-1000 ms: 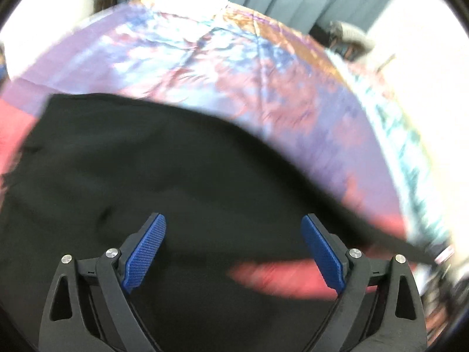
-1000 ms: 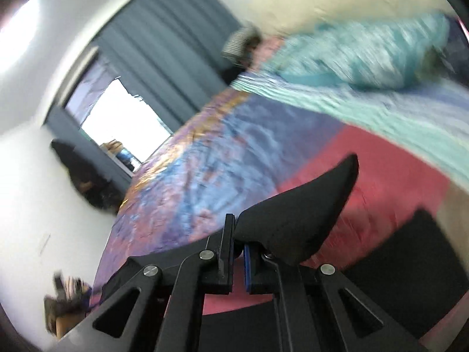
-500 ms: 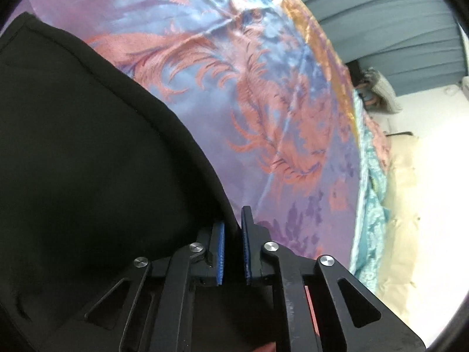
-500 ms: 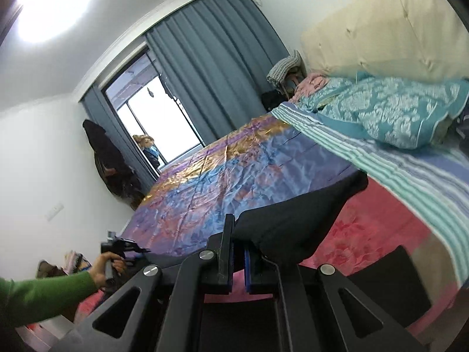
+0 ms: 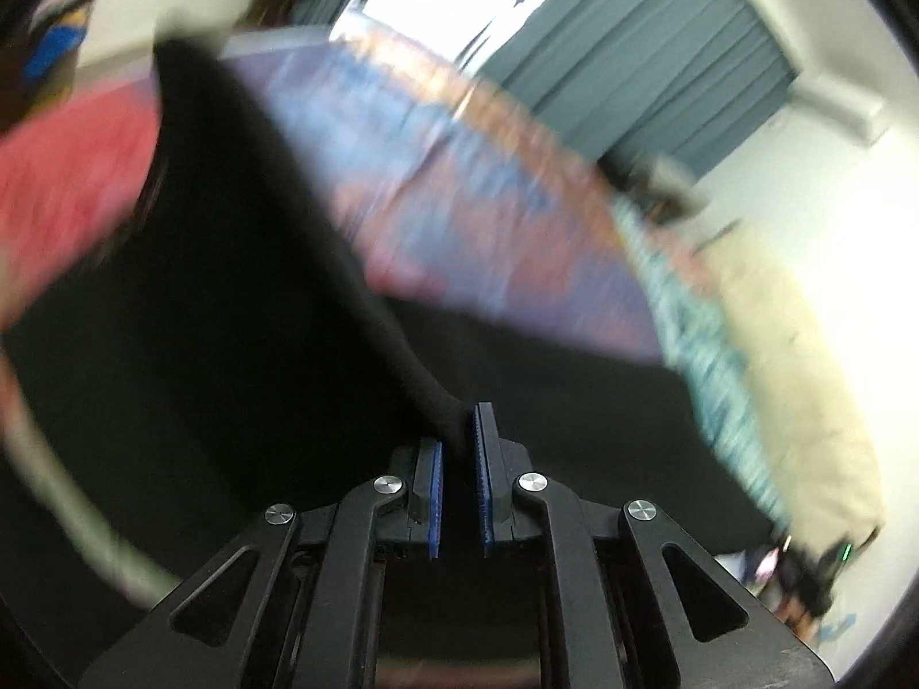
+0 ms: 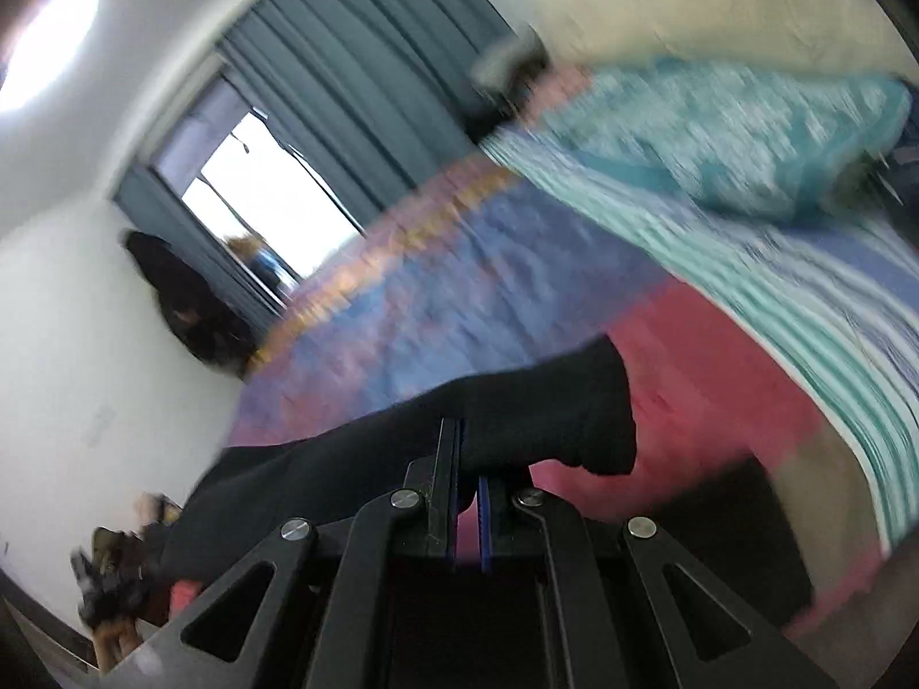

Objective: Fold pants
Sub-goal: 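Hold the pants with both grippers and fold them over onto themselves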

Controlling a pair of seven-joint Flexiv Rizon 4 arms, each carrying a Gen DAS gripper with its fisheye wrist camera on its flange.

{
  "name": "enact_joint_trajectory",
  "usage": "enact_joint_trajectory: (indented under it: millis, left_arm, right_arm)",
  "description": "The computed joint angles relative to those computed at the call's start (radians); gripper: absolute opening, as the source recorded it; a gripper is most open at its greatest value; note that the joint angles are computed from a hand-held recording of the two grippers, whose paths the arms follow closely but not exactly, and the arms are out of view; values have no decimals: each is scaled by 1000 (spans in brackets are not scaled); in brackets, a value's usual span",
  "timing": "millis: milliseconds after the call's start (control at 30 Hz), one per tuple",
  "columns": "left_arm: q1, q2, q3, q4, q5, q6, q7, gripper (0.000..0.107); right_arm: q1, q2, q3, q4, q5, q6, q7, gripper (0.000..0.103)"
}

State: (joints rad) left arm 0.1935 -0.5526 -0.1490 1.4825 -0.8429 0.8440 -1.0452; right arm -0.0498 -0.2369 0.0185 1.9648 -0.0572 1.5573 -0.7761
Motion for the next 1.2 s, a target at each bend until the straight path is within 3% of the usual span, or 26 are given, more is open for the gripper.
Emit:
enact_joint_trajectory:
  millis: [67, 167, 200, 433, 633, 1200]
  left_arm:
    - [-9, -2, 25, 48, 43, -42, -37, 8]
    - [-17, -19, 40, 60, 89, -104, -97, 8]
    - [-15, -20, 38, 61, 88, -110, -104, 8]
    - [-5, -3, 31, 76, 72, -106, -89, 7]
    - [1, 55, 27, 140, 15, -74, -8, 7]
    - [-12, 84, 67, 176, 52, -98, -44, 4]
  right_arm:
    - [-50, -5, 51, -14, 48, -150, -41, 5]
    - [-52, -12, 46, -16, 85, -348, -48, 5]
    - [-40, -9, 32, -6, 76, -371, -29, 5]
    - [-11, 14, -3, 76, 56, -326, 63, 5]
    - [-21, 41, 7, 71, 82, -300, 47, 5]
    - [-17, 93, 6, 121, 83, -333, 64, 5]
